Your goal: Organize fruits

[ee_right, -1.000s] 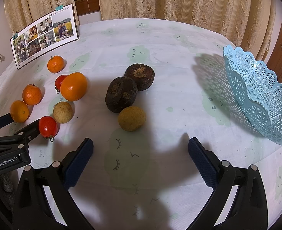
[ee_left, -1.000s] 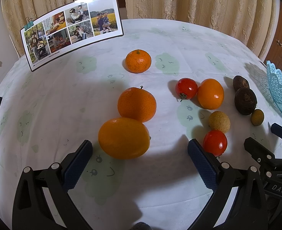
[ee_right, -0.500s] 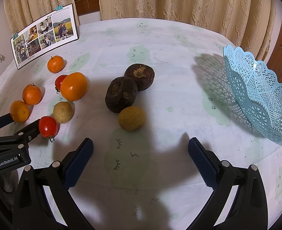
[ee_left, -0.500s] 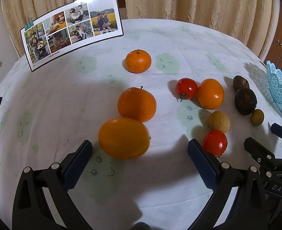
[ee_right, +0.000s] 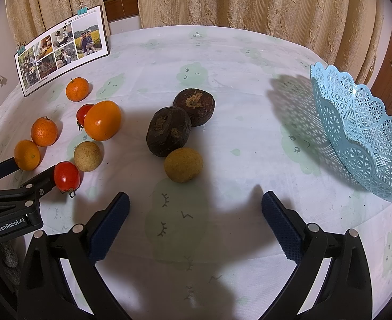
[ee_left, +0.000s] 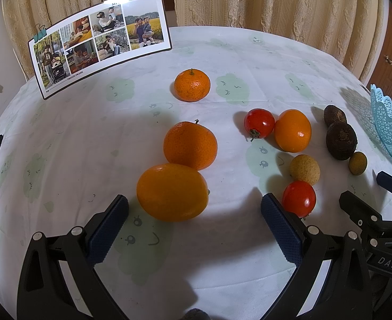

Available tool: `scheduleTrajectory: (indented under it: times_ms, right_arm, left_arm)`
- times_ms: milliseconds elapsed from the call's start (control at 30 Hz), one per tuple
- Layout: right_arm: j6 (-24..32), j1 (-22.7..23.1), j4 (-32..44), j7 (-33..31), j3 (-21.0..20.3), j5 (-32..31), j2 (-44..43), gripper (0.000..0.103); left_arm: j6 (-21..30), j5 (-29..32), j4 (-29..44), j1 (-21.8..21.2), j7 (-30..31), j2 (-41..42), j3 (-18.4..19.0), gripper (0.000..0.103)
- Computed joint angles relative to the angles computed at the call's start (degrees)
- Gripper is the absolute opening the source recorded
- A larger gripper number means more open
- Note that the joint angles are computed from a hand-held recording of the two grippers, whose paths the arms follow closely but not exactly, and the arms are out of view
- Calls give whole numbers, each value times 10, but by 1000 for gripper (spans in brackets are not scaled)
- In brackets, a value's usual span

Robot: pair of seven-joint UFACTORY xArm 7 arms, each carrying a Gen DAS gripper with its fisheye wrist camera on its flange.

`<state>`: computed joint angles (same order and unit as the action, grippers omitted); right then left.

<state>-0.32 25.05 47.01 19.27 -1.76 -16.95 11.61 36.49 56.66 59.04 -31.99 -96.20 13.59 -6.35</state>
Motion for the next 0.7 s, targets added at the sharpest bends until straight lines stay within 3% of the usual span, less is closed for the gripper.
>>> scheduleTrajectory:
  times_ms: [467,700]
  right_arm:
    - [0,1,-1,0,0,0,-1,101]
    - [15,-44,5,-54,51,44,0,101]
  left_arm:
    - [0,0,0,0,0,0,0,98]
    - [0,-5,-1,1,4,-1,0,98]
